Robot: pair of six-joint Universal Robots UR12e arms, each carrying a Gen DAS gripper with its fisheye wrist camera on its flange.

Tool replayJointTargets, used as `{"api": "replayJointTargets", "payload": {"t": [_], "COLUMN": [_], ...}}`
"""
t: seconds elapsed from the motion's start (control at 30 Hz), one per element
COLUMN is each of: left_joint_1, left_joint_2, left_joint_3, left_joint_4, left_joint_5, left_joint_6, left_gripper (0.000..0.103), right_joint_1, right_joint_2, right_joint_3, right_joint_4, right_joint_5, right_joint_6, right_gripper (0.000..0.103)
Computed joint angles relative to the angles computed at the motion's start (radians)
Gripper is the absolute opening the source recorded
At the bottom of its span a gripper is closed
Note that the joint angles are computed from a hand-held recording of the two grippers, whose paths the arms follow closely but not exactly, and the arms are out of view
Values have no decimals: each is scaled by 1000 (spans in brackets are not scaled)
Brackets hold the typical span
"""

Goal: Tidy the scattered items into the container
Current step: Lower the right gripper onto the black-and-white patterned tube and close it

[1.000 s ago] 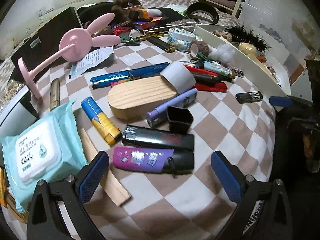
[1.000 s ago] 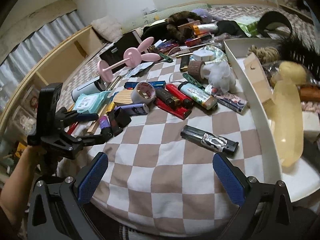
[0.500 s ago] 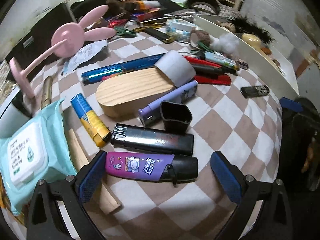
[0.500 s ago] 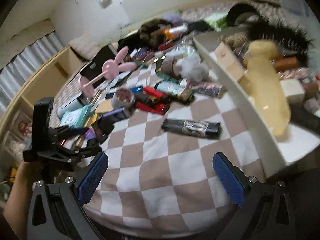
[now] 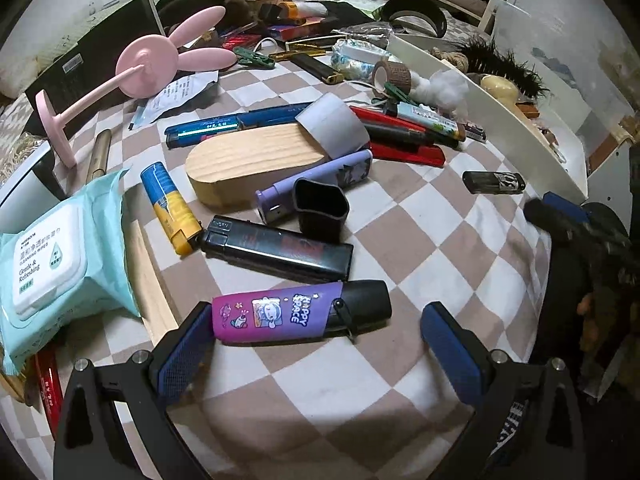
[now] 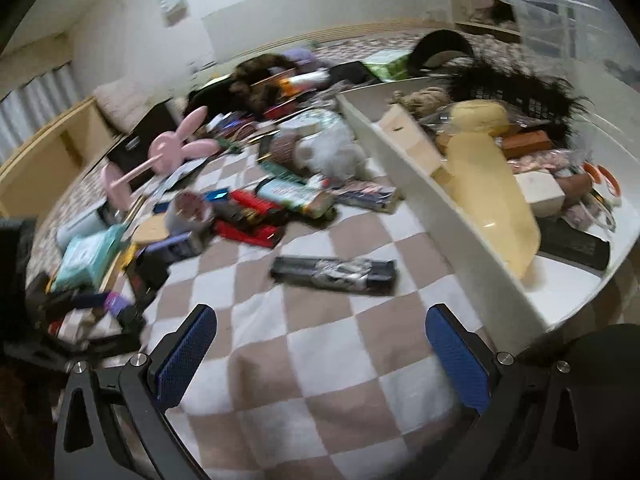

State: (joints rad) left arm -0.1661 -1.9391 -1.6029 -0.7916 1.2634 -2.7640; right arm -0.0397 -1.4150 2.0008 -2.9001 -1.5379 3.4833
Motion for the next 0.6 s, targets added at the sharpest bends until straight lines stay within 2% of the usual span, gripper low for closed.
{"api": "replayJointTargets", "payload": {"t": [0.17,0.37,0.5,0.6], "left_joint_1": [5,10,10,15], "left_joint_2": [-1,1,2,-1], "left_joint_3": [-4,-7,-11,-6], "left_joint_4": [5,9,16,8], "left_joint_5": [-22,-46,-46,-53], "left_joint_6": [5,1,3,20], "left_gripper": [102,102,102,102], "right_joint_1": [-33,20,53,74], "right_joint_2": [11,39,67,89], "right_joint_3": [9,-4,-28,-51], "right_joint_4": [-13,-58,-54,-35], "right_joint_5": [61,-73,-166,-227], "right_joint_6": [98,59,67,19], "right_gripper": [103,103,103,103]}}
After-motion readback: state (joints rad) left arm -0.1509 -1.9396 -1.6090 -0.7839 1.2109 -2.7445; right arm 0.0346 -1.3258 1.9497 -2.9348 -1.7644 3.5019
